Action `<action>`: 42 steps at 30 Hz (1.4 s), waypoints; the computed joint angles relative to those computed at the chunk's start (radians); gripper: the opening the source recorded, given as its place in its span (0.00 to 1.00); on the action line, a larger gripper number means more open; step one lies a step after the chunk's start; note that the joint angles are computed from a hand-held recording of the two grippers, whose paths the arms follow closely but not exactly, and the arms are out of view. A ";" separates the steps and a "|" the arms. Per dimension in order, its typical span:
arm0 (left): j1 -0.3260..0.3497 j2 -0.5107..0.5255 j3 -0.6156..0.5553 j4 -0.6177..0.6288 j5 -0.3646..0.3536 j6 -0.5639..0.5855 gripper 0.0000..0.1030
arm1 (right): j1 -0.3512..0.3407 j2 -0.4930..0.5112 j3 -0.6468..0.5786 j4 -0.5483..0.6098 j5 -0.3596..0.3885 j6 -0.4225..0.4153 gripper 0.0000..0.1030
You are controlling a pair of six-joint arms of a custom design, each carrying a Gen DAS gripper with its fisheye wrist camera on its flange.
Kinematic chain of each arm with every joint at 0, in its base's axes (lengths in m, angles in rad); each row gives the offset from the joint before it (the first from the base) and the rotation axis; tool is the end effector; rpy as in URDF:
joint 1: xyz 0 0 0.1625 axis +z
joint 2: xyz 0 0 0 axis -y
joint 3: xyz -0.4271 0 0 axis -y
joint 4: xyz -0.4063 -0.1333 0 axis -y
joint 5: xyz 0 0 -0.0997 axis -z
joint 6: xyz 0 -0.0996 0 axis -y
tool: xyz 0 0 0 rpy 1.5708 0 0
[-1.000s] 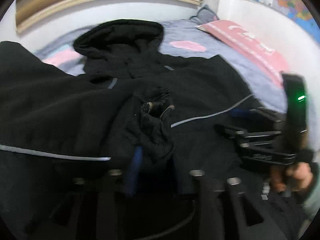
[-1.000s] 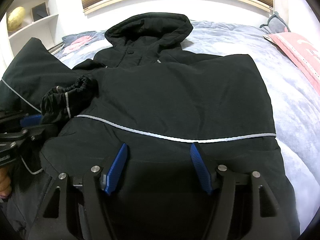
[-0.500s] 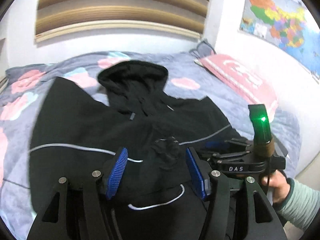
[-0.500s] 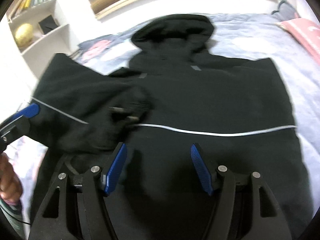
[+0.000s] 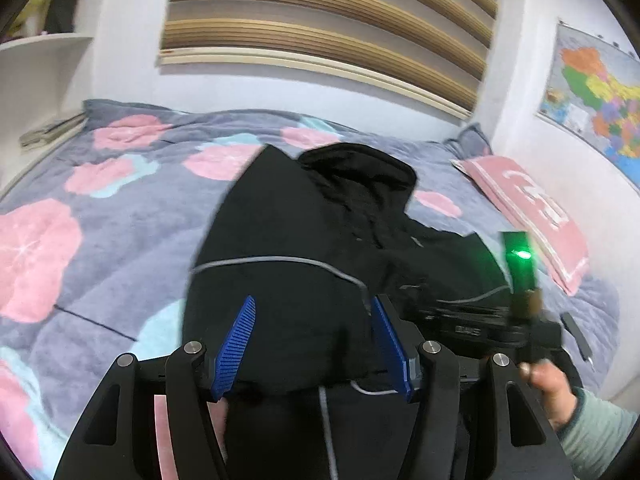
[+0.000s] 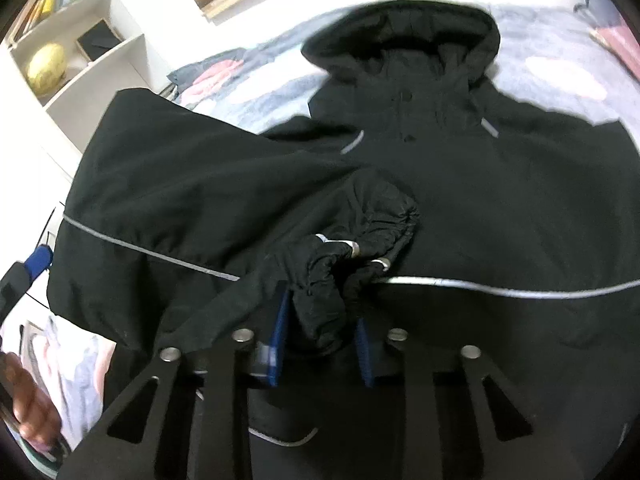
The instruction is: Fold large clothes
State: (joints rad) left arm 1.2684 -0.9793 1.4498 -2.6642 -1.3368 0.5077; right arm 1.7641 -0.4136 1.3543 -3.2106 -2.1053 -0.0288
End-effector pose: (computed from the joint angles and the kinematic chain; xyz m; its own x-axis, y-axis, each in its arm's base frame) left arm -0.0704 -0.7509 0.3123 -0.7291 0.5173 -0.4482 0.6824 0.5995 -0.4183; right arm 0.2274 -0.7319 0.0044 -0.9029 0.1347 0.4083 -0.1731 0.7554 -0.6320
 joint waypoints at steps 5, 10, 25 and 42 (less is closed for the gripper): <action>0.001 0.026 -0.033 -0.015 0.036 -0.032 0.60 | 0.044 -0.021 0.043 -0.133 -0.133 -0.118 0.25; -0.009 0.071 -0.058 -0.010 0.051 -0.033 0.60 | 0.084 -0.090 0.109 -0.290 -0.239 -0.241 0.24; -0.035 0.304 -0.181 0.054 0.302 -0.031 0.60 | -0.070 -0.215 0.273 -0.251 -0.353 -0.195 0.22; -0.075 0.219 -0.113 0.033 0.132 -0.040 0.60 | 0.023 -0.238 0.258 -0.275 -0.294 -0.179 0.53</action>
